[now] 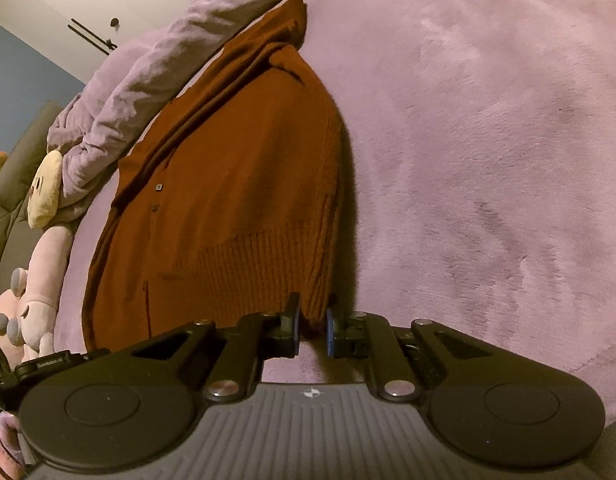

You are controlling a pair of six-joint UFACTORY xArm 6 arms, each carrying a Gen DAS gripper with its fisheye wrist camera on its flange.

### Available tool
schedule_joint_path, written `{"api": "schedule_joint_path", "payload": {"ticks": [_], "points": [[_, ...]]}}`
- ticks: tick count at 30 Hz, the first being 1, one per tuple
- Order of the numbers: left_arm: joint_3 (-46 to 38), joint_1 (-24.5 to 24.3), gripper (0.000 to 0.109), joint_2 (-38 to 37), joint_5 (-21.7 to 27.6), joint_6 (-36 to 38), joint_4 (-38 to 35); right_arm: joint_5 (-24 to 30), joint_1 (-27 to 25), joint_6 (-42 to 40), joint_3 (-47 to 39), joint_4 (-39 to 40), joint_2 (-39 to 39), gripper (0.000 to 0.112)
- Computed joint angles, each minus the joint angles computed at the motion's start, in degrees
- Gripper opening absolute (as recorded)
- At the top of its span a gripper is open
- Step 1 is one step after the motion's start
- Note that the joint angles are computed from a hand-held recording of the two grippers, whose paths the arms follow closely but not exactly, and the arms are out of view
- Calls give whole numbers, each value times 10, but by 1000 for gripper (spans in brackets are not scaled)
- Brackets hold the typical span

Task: Fold small clothes
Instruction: 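Grasp the cardigan hem with both grippers side by side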

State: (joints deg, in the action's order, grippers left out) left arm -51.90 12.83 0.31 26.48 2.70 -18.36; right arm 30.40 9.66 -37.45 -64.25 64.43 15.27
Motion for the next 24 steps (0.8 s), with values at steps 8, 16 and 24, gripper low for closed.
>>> {"api": "schedule_joint_path", "payload": {"ticks": [8,16,24], "points": [[-22,6,11,4,50,80,-25,-2,1,11,-20,-37,12,6],[-35,14,10,-19,50,156,-149,23,-15,-36,-40,18,1,5],[-80,13,10,-5,50,208,-258,54,-25,-24,-70,38,6,5]]}}
